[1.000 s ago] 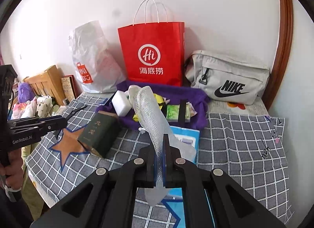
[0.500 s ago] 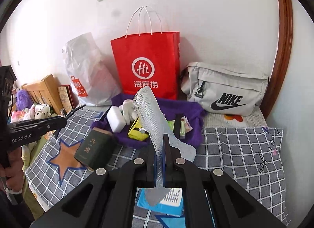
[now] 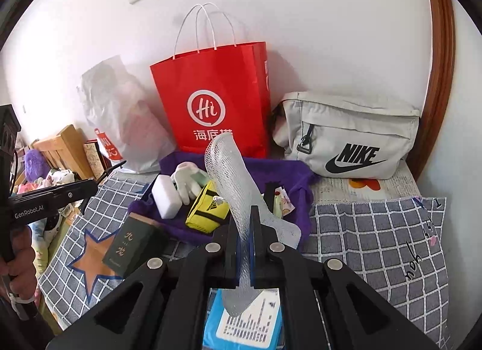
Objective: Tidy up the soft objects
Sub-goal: 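Carry the watch strap in the left gripper and mesh bag in the right to the towel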
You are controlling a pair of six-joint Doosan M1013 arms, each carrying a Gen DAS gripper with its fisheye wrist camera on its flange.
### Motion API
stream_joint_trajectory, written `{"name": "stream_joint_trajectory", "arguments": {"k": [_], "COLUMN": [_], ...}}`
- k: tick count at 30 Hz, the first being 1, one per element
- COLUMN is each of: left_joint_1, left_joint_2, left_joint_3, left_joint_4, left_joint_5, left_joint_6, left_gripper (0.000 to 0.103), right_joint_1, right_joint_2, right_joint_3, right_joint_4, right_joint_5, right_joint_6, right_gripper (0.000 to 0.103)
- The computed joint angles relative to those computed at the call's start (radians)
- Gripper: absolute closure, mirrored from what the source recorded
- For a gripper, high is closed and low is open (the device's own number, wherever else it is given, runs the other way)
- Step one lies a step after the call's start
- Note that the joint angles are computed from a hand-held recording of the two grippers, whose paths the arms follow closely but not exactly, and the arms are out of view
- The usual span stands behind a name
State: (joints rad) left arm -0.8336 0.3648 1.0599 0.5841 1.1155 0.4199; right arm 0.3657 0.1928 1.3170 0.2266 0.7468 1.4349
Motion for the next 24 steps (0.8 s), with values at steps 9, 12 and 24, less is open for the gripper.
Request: {"name": "stream_joint_trajectory", "arguments": {"k": [9,12,24], "left_joint_1": [0.042,0.056,0.108], "left_joint_2": [0.029,0.038,0.081], "left_joint_3": [-0.031,-0.039,-0.079], "left_joint_4": [-0.033,-0.047,-0.136], "left_joint_5": [-0.022,-0.03,-0.053], "left_joint_6": [0.02,0.025,0.073], "left_gripper": [0.083,0.083,0.083], "right_joint_1": [0.0,0.001,0.015], "right_joint_2": [0.055,0.081,0.169], "right_joint_3": [-0.057,-0.087,-0.195], "right_joint_4": [0.004,-0.002,-0.001], "right_joint_5": [0.012,0.031,0.063], "right_joint_6": [0.0,0.014,0.015], "right_gripper": [0.099,0.099,0.099]}}
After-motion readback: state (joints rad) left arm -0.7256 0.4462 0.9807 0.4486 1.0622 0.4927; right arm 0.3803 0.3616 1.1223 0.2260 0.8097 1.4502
